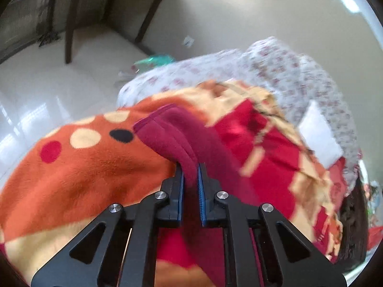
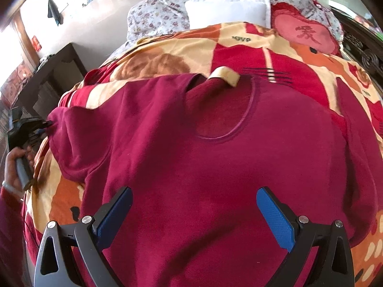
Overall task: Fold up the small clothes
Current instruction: 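Grasp the sweatshirt sleeve cuff with the left tool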
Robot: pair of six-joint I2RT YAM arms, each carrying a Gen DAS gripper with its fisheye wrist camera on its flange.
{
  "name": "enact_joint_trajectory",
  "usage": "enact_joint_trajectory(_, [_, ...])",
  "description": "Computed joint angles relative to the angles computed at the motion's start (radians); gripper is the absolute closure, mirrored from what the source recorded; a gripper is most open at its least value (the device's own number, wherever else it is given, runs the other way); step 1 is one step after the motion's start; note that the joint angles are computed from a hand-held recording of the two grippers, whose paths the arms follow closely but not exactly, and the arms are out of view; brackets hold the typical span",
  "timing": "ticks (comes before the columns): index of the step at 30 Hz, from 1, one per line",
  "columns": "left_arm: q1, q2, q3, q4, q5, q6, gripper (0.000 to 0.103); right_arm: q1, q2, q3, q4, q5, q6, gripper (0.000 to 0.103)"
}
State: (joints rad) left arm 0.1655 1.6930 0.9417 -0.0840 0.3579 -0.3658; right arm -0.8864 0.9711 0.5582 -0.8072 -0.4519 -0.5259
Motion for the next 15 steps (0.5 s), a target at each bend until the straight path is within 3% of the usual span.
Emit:
enact_joint_trajectory(4, [-0.086, -0.271, -0.096, -0.064, 0.032, 0.023, 0.096, -0.096, 0.017, 0.038, -0.035, -0.047, -0.057, 0.001])
enact_joint_trajectory(8, [-0.322, -0.46, -0.137, -0.127, -0.017, 0.009, 0.096, -0.2, 0.056, 0.079, -0.067, -0.09, -0.12, 0.001])
enact_joint_trajectory(11, [-0.556, -0.506, -0.152, -0.109, -0.085, -0.044, 0.096, -0.283, 0.087, 0.112, -0.097, -0.118, -0.176, 0.001])
enact_joint_trajectory(15, [-0.822, -0.425, -0.139, -0.05, -0.186, -0.1, 0.096, -0.39, 0.137, 0.157, -0.132, -0.139, -0.25, 0.001])
